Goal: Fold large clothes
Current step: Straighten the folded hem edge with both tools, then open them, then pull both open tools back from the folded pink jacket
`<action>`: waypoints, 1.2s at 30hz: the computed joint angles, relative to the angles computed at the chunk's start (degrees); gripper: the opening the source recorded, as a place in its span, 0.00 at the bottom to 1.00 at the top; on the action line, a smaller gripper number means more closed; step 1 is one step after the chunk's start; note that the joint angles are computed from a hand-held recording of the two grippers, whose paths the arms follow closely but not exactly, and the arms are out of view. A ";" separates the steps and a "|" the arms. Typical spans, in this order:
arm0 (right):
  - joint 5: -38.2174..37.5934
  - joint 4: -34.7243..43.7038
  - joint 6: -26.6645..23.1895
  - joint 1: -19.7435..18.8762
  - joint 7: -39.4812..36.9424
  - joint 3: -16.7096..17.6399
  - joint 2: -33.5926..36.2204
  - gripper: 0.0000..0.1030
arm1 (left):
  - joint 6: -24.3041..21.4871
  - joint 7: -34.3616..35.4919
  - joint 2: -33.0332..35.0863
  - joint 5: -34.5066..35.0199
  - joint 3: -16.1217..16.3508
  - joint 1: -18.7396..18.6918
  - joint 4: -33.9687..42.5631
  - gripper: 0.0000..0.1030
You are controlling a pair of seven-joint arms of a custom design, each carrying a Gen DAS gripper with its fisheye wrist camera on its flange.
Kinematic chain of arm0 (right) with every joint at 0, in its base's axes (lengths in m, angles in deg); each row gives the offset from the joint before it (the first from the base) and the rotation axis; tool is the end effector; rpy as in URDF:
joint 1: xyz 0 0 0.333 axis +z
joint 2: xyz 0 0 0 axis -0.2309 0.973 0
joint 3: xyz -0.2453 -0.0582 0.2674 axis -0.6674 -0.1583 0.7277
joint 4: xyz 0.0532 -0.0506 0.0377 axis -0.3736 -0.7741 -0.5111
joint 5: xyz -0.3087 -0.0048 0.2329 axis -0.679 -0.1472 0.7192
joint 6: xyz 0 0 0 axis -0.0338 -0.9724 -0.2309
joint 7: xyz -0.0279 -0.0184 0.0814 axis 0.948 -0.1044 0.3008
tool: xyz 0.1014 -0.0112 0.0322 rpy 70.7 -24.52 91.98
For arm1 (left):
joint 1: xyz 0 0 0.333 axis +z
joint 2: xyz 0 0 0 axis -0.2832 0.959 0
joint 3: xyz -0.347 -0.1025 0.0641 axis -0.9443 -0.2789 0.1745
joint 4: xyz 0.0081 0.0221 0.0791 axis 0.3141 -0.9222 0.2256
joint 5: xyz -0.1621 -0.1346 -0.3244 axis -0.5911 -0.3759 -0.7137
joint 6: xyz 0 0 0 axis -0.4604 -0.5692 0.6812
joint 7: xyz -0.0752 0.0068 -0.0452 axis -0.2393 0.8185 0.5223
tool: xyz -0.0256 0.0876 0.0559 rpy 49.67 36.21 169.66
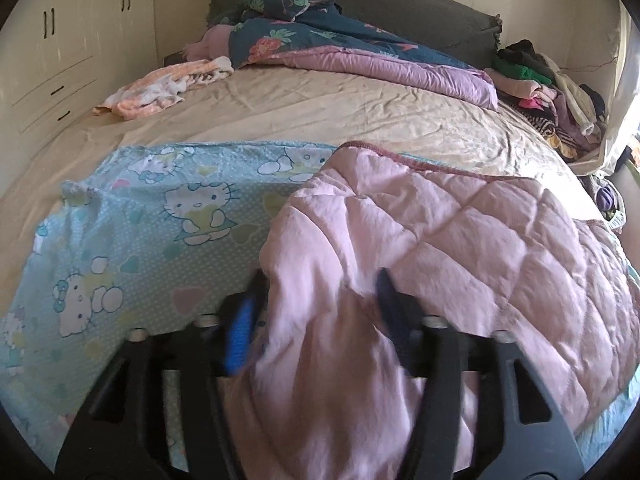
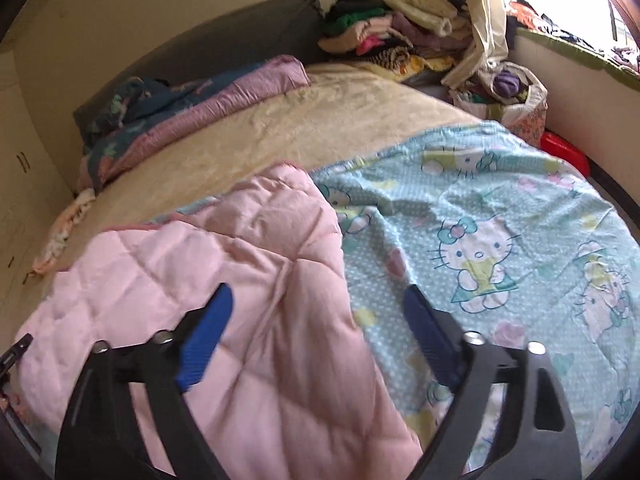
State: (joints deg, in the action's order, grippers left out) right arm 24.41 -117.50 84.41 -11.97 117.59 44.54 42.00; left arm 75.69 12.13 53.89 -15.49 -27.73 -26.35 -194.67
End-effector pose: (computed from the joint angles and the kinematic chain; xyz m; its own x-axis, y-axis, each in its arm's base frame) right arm 0.5795 -0.0413 0.5709 0.2732 -0.9290 -0.2496 -0.6902 -0.0086 -0.7236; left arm 0.3822 -0.1774 0.5721 0.5635 -0.8222 0.0798 -0.5454 -0.4429 -0.7116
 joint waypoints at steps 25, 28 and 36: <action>5.50 -13.54 -5.99 1.21 -10.06 -4.43 -19.57 0.96 | -8.11 -4.79 -8.02 -3.71 -5.57 -7.19 0.13 0.91; 3.98 -14.29 -6.83 0.60 -7.89 -4.47 -20.08 0.96 | -10.24 -5.09 -7.60 -3.66 -6.56 -7.93 0.55 0.91; -0.34 -16.03 -6.13 -1.31 -0.37 -3.97 -20.04 0.96 | -10.09 -7.73 -7.93 -5.48 -6.06 -10.15 -1.35 0.91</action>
